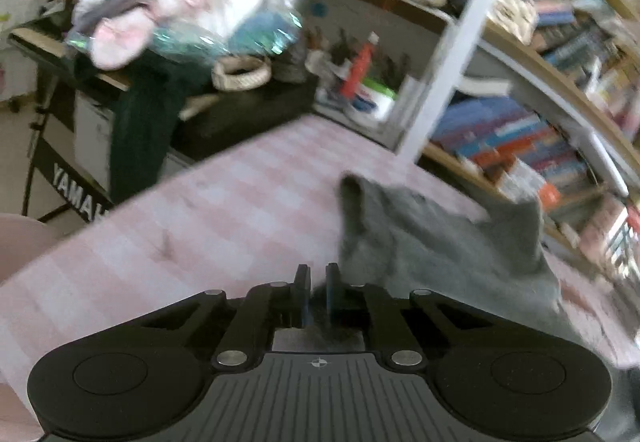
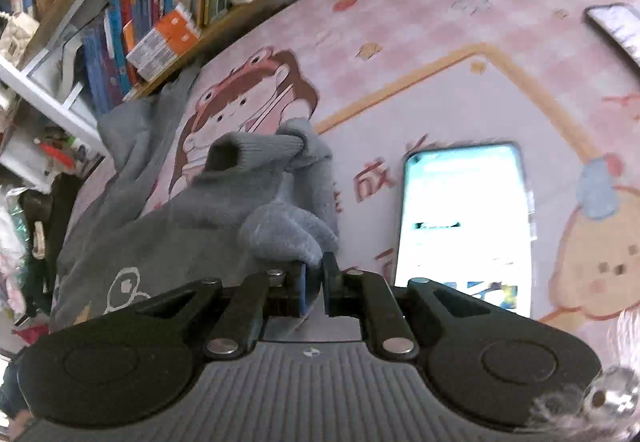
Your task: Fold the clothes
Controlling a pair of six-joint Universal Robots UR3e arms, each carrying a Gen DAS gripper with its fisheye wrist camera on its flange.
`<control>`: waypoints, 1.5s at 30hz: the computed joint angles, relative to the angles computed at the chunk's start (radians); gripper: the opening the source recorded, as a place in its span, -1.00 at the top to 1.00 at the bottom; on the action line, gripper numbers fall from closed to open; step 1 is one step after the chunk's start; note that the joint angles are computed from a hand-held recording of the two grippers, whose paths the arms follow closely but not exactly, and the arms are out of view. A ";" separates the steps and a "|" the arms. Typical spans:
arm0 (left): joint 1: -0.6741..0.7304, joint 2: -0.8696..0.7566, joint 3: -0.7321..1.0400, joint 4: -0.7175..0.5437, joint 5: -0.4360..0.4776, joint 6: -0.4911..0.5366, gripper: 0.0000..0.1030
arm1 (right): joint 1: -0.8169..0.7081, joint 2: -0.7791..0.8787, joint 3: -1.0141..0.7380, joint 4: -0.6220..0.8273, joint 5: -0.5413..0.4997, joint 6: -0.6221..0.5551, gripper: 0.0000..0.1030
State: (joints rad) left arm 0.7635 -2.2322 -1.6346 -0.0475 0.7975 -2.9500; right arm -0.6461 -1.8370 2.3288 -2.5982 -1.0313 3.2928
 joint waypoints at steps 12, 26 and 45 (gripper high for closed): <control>0.000 0.114 0.010 -0.319 0.004 0.236 0.30 | 0.343 0.178 -0.087 -0.292 -0.354 -0.204 0.29; -0.019 -0.082 0.174 -0.203 -0.046 -0.059 0.81 | 0.328 0.314 -0.115 -0.412 -0.275 -0.144 0.57; -0.034 0.057 -0.062 0.212 0.127 0.148 0.61 | 0.761 0.712 -0.478 -0.601 -0.666 -0.461 0.02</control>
